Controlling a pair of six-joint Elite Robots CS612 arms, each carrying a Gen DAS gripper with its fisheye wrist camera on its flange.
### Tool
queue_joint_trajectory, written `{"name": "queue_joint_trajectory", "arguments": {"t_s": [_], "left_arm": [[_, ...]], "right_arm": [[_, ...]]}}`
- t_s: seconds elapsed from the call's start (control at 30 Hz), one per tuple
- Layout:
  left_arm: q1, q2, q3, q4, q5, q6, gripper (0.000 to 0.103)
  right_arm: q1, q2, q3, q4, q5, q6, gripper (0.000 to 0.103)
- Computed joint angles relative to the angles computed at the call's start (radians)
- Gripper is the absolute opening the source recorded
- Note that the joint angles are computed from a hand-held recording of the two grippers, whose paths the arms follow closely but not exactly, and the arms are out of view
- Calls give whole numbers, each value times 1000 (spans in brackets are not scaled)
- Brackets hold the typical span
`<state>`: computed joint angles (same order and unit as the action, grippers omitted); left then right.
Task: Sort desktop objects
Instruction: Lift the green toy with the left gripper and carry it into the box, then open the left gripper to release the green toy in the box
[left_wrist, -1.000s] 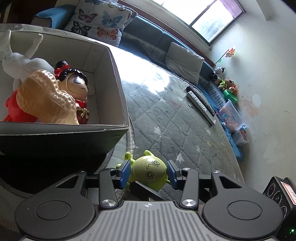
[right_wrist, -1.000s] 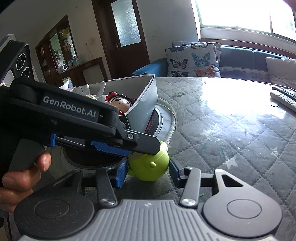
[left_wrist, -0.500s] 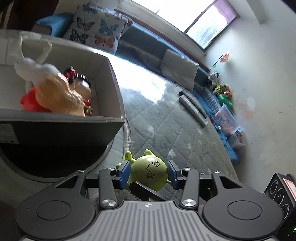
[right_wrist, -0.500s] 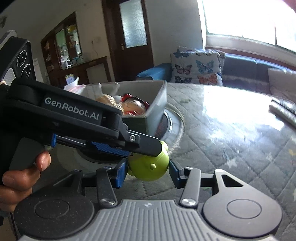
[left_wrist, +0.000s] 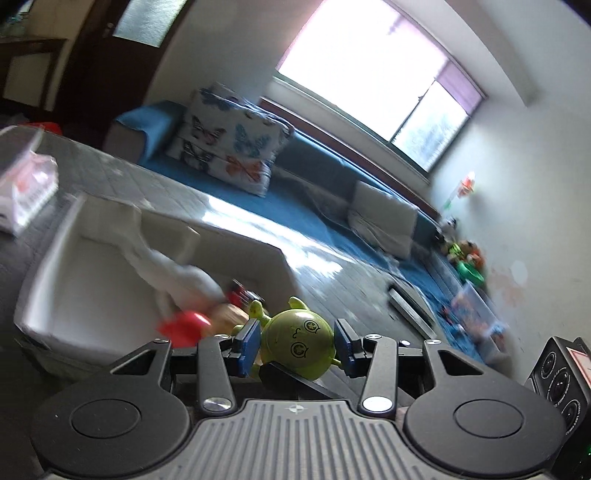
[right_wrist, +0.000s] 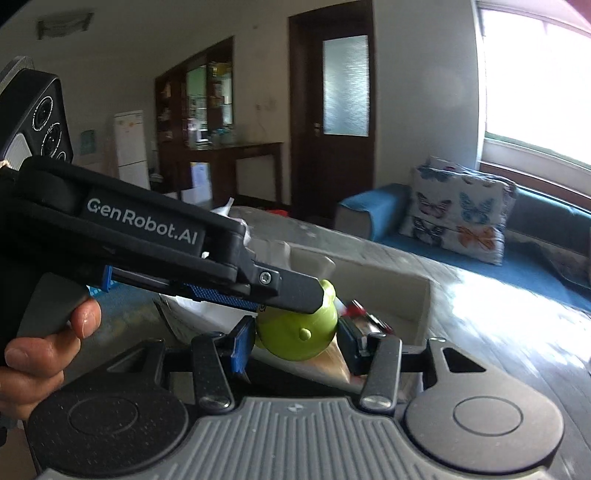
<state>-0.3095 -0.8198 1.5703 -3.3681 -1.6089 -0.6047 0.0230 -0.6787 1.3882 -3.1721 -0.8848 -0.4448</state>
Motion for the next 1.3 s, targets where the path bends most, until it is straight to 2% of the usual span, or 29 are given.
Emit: {"name": "queue_joint_trajectory", "arguments": {"t_s": [0.2, 0.33, 0.5, 0.57, 0.8, 1.13, 1.3], "left_arm": [[55, 32, -57, 80, -17, -50, 47], [77, 54, -87, 128, -29, -59, 47], [107, 85, -129, 176, -78, -87, 47], [114, 91, -135, 187, -93, -95, 47], [123, 102, -152, 241, -97, -100, 47], [115, 100, -170, 311, -73, -66, 46], [113, 100, -170, 316, -62, -67, 45]], "right_arm": [[42, 63, -133, 132, 9, -3, 49], [62, 105, -223, 247, 0, -21, 49], [77, 138, -289, 339, -31, -37, 49], [80, 136, -285, 364, -44, -55, 49], [100, 157, -334, 458, -103, -105, 49], [109, 170, -364, 510, -145, -135, 49], [110, 171, -367, 520, -148, -137, 49]]}}
